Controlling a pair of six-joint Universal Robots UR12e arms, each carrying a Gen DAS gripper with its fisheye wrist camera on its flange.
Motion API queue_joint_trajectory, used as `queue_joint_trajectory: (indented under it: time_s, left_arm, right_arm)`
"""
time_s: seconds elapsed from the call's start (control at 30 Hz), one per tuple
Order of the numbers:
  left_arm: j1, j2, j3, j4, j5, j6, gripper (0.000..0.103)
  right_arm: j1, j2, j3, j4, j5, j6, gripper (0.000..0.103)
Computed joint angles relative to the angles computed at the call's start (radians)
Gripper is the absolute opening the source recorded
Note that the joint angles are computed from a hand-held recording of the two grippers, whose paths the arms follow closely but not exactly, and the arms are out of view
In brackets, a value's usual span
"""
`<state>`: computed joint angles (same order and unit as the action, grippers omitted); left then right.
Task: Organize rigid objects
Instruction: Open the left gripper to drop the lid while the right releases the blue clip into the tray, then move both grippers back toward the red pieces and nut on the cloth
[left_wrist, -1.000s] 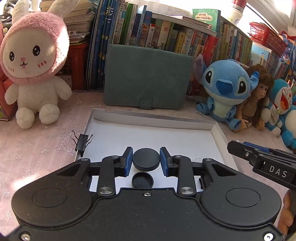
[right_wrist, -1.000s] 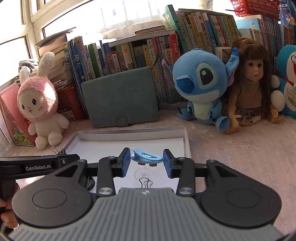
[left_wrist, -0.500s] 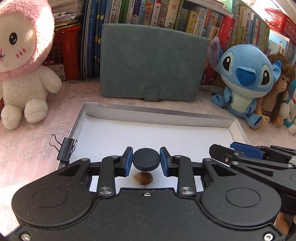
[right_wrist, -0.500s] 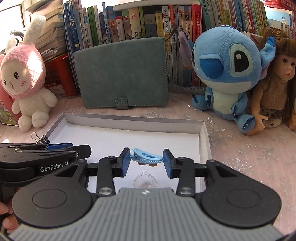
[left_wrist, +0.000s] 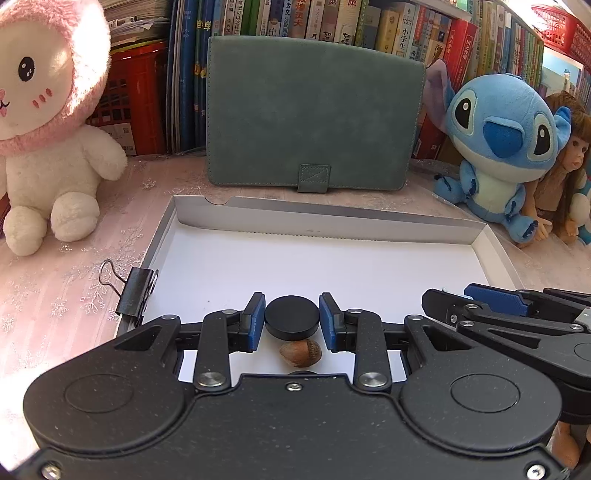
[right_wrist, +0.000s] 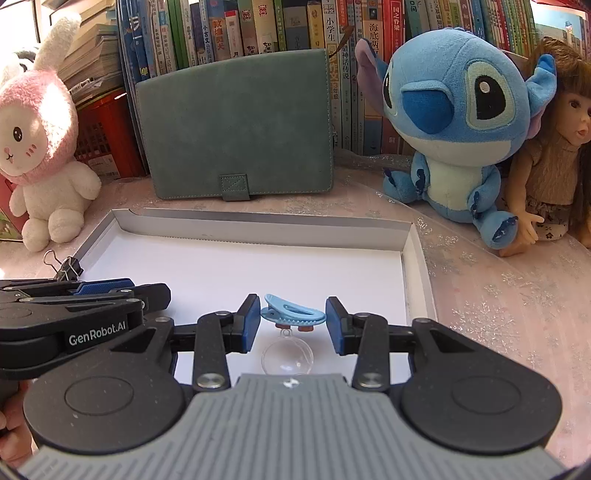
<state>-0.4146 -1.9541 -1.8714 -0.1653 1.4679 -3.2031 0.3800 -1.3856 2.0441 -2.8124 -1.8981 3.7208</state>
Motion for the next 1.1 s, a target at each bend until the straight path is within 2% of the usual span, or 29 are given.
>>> queue_joint_trajectory:
  time_s: [0.47,0.6,0.67,0.73,0.8,1.0,1.1]
  left_arm:
    - [-0.004,-0.005,-0.013,0.033,0.015,0.01,0.03]
    - [-0.005,-0.003,-0.018,0.043,0.026,0.016,0.03]
    - [-0.003,-0.001,-0.021,0.044,0.023,0.015,0.031]
    - [0.002,0.004,-0.027,0.05,0.014,0.008,0.042]
    - [0.01,0.013,-0.036,0.063,-0.004,0.005,0.049]
    - [0.026,0.051,-0.074,0.103,-0.016,0.027,0.064]
    - [0.04,0.078,-0.108,0.128,-0.059,0.052,0.07]
  right_arm:
    - [-0.006,-0.005,0.019,0.006,-0.001,0.028,0.045]
    - [-0.006,-0.005,0.026,-0.011,0.001,0.03,0.05]
    - [-0.008,-0.009,0.032,-0.022,0.008,0.034,0.059]
    - [-0.011,-0.017,0.034,-0.015,0.027,0.04,0.059]
    - [-0.008,-0.026,0.035,-0.016,0.024,0.033,0.063]
    - [0.006,-0.055,0.053,-0.066,0.015,-0.005,0.07]
    - [0.015,-0.074,0.069,-0.096,0.022,-0.015,0.073]
